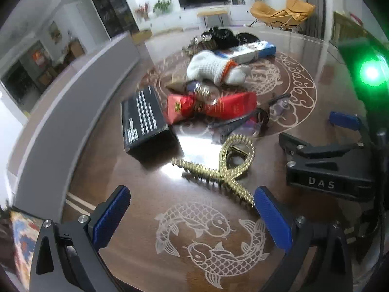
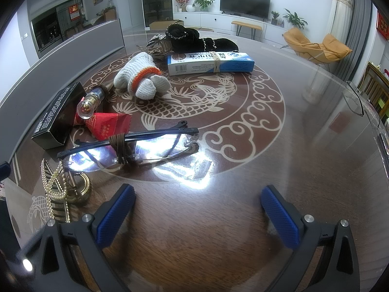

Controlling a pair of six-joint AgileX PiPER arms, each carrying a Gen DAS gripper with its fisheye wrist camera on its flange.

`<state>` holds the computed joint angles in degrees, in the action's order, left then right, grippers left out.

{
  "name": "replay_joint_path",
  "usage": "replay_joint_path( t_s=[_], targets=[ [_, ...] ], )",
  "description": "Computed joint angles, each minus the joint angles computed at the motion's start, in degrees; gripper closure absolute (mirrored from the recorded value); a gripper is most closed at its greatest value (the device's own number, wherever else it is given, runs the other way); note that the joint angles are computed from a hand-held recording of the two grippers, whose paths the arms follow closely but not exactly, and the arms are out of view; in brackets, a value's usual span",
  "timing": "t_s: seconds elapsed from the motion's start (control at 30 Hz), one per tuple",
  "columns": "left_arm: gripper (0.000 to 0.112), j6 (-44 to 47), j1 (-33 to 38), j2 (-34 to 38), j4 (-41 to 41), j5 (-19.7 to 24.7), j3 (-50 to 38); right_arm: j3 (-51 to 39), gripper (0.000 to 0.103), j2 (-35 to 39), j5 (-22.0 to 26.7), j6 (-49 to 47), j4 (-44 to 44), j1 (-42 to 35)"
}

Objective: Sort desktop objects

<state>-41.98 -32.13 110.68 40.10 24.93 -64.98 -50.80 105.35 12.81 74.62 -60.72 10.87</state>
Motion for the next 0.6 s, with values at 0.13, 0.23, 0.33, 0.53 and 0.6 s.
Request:
replay_joint_path(
  t_s=[0.13, 0.23, 0.33, 0.53, 0.6],
  targets=[
    [0.009, -2.3, 0.2, -0.6, 3.5, 0.7, 0.7, 0.0, 0.0, 0.0, 0.0, 0.0, 0.0, 0.0],
    [0.009, -1.8, 0.7, -1.2, 3.6, 0.2, 1.2, 0.0, 0.0, 0.0, 0.0, 0.0, 0.0, 0.0],
    [0.009, -1.6, 1.0, -1.0, 4.0, -0.2, 1.7, 0.0, 0.0, 0.0, 0.0, 0.0, 0.0, 0.0],
    [0.009, 5.9, 4.0, -1.7, -1.8, -3.2, 3.7, 0.0, 0.0, 0.0, 0.0, 0.1, -0.1, 0.0],
    [0.009, 12.8, 6.3, -2.3, -8.5, -4.6, 4.0, 0.0, 0.0, 0.0, 0.0, 0.1, -0.1, 0.0]
  ],
)
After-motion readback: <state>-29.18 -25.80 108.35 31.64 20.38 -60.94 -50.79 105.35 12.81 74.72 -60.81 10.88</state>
